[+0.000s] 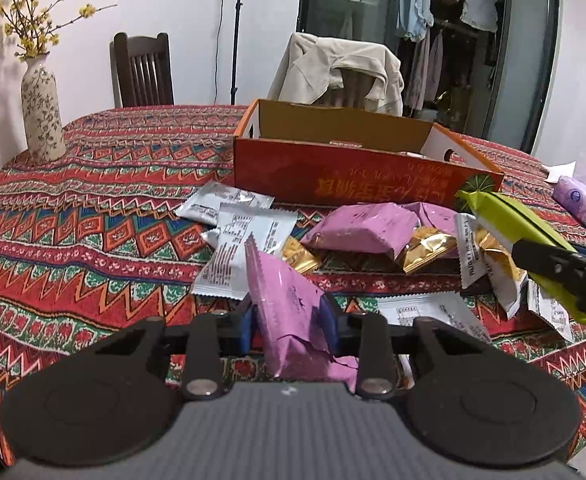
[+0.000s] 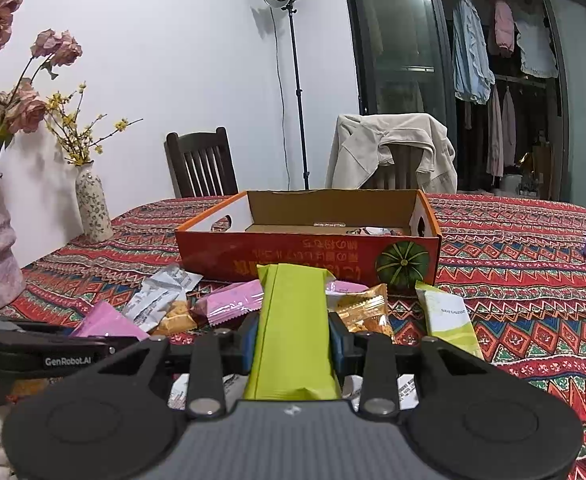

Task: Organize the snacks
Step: 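Grasp the pink packet with the left gripper and lift it, then release the green packet into the box with the right gripper while the left releases the pink packet there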

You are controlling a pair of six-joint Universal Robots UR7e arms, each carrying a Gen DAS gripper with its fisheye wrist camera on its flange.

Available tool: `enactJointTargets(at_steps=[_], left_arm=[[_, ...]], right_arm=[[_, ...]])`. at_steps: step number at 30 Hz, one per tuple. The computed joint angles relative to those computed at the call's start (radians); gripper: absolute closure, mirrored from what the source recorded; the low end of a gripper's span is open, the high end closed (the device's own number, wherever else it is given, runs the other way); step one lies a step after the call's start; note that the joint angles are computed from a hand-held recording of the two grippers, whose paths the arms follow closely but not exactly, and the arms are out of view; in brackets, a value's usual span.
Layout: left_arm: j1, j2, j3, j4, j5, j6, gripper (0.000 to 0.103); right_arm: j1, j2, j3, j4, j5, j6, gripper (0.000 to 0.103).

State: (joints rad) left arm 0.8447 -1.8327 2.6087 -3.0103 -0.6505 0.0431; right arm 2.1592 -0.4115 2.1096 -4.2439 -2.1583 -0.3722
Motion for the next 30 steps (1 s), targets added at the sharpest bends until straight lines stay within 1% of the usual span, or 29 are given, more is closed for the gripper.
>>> enactJointTargets(at_steps=[1,3,4,8,15,17,23,26,30], left_arm=[[-0.003,-0.004,0.003,-0.011,-0.007,0.008,0.074],[-0.017,-0.012,0.012,-0.044,-0.011,0.036,0.081],[-0.024,-0.015,0.017,-0.067,-0.013,0.058,0.082],[-0.058,-0.016,0.033,-0.149,-0.004,0.126,0.083],[-0.068,0.002,0.018,-0.231,-0.018,0.187,0.083],[-0.062,0.027,0.003,-0.274,-0.028,0.215,0.083],[-0.021,0.150,-0.079,-0.432,-0.087,0.333,0.083],[-0.001,0.232,-0.140,-0.523,-0.111,0.390,0.083],[0.032,0.338,-0.240,-0.591,-0.151,0.437,0.083]], right_arm=[[0.001,0.000,0.000,0.000,-0.002,0.000,0.069],[0.000,0.000,0.000,-0.003,-0.003,-0.002,0.069],[0.000,0.000,-0.001,-0.006,-0.004,-0.003,0.069],[0.002,0.001,-0.002,-0.013,-0.004,-0.006,0.069],[0.004,0.001,-0.014,-0.025,0.001,-0.024,0.069],[0.003,-0.001,-0.024,-0.030,0.001,-0.039,0.069],[-0.011,-0.017,-0.073,-0.039,0.017,-0.091,0.069],[-0.025,-0.031,-0.105,-0.032,0.032,-0.113,0.069],[-0.045,-0.047,-0.165,0.005,0.051,-0.138,0.069]])
